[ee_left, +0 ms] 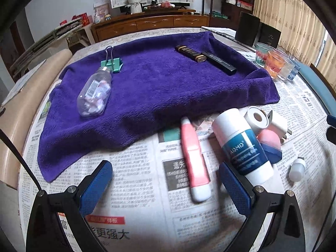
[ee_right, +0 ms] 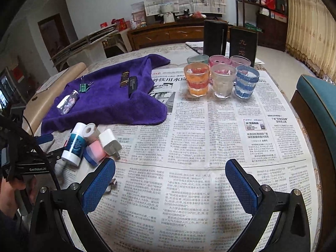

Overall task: Organize rigid objects
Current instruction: 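Grasp the pink tube with the left tool, then grasp the white USB plug with the right tool while the left tool lifts the pink tube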

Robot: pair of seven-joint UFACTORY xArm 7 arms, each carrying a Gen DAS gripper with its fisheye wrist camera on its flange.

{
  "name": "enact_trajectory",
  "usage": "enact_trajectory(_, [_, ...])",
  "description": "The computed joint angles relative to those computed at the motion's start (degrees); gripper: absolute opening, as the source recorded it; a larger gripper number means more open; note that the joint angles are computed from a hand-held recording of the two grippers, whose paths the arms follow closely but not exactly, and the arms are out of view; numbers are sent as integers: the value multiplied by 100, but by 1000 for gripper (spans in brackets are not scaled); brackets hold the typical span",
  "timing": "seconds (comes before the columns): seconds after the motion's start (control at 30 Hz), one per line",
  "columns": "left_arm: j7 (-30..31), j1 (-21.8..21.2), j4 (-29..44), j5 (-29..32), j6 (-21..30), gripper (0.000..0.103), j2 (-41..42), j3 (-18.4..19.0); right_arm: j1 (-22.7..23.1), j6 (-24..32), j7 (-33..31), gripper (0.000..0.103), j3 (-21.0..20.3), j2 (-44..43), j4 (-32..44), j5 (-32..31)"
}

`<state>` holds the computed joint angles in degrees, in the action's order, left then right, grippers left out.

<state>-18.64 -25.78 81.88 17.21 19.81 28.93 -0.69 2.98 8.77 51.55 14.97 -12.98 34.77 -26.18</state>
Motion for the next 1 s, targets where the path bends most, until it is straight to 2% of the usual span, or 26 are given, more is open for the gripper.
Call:
enact_trajectory(0.07, [20,7,14,-38,-49,92,36,-52,49,-30,-67,103,2,-19,-14,8])
enact_trajectory(0.13, [98,73,-17,-176,-138,76,26,-163,69,-69,-96,103,15,-46,-43,16])
enact_trajectory(0.23, [265,142,-27,-351,-175,62,14,-283,99,-172,-201,103,-7,-69,-107,123])
enact_trajectory(0.27, [290,126,-31,-369,-189,60,12,-274,149,-158,-284,103,-54,-71,-123,216])
enact_trajectory(0.33, [419,168,-45,-464,-240,49,10,-338,177,-182,-377,103,-100,-75,-161,347])
enact_trajectory(0.4, [422,121,-48,-493,-269,45,10,-295,249,-190,-519,103,-184,-97,-200,536])
enact_trajectory(0.57, [417,138,-78,-606,-296,18,-21,-240,274,-283,-738,103,-206,-159,-278,837])
enact_trajectory(0.67, [676,340,-118,-810,-366,16,-24,-436,445,-274,-989,103,-294,-117,-264,1094])
enact_trajectory(0.9, [853,351,-389,-837,-473,16,-195,-380,1089,-565,-1910,103,-477,153,-182,1691])
enact_trajectory(1.0, [1102,526,-520,-1003,-520,16,-275,-539,932,-495,-1930,101,-175,401,-18,1437])
